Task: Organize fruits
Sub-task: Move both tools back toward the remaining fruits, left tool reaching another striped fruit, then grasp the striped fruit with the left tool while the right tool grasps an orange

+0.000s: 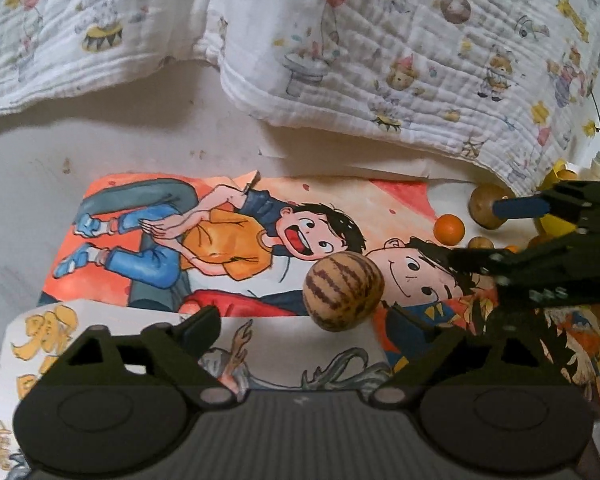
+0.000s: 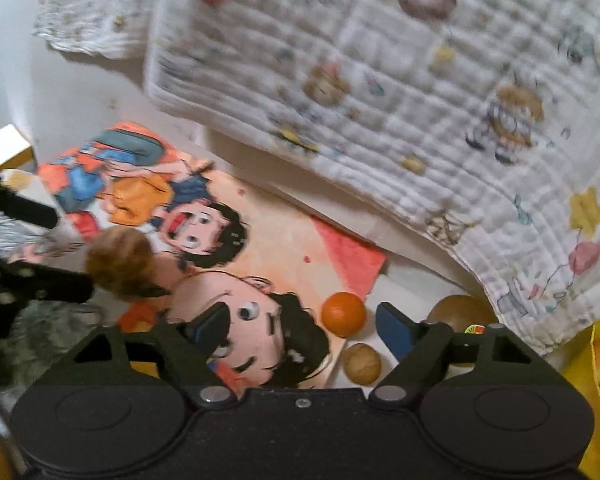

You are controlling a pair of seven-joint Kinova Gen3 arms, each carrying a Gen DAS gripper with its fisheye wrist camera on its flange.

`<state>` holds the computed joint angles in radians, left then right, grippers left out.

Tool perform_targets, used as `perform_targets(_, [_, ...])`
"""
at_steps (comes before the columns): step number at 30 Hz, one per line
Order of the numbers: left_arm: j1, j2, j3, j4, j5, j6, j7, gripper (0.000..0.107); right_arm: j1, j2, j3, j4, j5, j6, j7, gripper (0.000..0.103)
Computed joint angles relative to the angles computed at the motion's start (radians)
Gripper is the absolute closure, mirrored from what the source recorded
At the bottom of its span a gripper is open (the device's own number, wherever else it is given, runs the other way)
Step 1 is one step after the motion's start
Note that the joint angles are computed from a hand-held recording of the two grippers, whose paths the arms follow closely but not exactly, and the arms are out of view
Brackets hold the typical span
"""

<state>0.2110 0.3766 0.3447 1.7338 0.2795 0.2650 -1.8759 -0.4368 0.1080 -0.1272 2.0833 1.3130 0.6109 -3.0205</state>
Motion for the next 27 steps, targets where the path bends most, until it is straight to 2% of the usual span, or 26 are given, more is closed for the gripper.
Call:
perform_targets(8, [-0.021, 0.03, 0.04, -0.016, 0.021, -0.017, -0.014, 0.035, 0.006, 0.082, 0.039, -0.059, -0.043, 0.022, 0.018, 0.04])
perform_targets(15, [-0.037, 0.058, 0.068, -0.041, 0.047, -0.006, -0.023, 0.042, 0.015, 0.111, 0.076, -0.078, -0.07, -0.019, 0.02, 0.049])
perform_targets(21, [0.002, 0.076, 0.037, -0.066, 0.037, 0.003, 0.0, 0.043, 0.027, 0.113, 0.095, -0.093, -0.114, -0.063, 0.038, 0.055])
perform_targets(27, [0.034, 0.087, 0.012, -0.078, 0.017, -0.002, 0.032, 0.054, 0.009, 0.11, 0.105, -0.092, -0.115, -0.039, 0.024, 0.067])
